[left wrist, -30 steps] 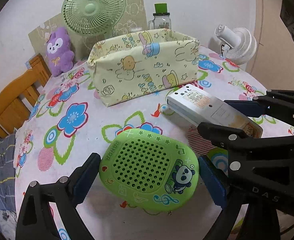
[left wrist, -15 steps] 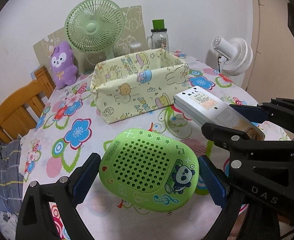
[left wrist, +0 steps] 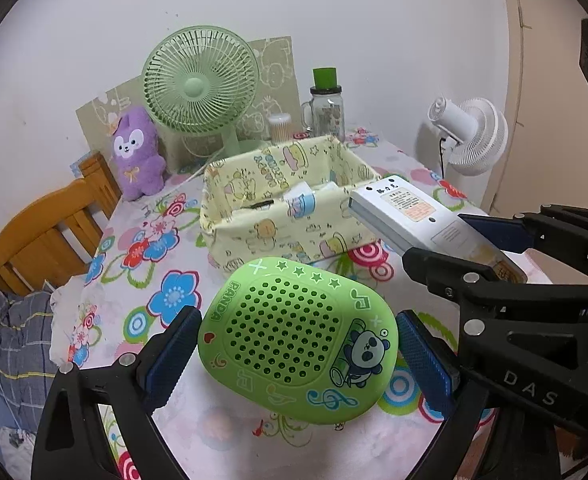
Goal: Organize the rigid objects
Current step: 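Lift and carry the speaker with the left tool while the right tool carries the device to the basket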
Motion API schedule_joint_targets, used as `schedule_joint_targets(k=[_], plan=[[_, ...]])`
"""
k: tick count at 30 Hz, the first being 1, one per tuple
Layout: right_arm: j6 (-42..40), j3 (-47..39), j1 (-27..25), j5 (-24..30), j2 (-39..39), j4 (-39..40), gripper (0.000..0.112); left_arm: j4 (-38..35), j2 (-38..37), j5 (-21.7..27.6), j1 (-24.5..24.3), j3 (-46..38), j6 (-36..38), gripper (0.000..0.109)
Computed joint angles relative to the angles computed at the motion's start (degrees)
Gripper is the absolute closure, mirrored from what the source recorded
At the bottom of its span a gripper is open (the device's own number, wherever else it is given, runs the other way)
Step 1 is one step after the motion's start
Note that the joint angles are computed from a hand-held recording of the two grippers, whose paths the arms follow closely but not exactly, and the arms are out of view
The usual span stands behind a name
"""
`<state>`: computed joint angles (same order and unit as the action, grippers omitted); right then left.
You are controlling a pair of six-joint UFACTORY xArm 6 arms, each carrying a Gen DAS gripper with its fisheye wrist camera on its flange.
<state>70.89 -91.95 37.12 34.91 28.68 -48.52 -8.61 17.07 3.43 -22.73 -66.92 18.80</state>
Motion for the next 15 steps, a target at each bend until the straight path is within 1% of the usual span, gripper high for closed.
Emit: schedule_joint_targets(k=[8,15], plan=[[-0.9,-2.2,-1.0,0.3,0.2,0.1,0.065,2.2,1.0,1.0,0.2,-3.6,-1.0,0.011],[-2.0,-5.5,-2.0,0.6,1.9,0.7,0.065,-0.5,3.7,2.9,0.4,-8.8,1.5,0.011]])
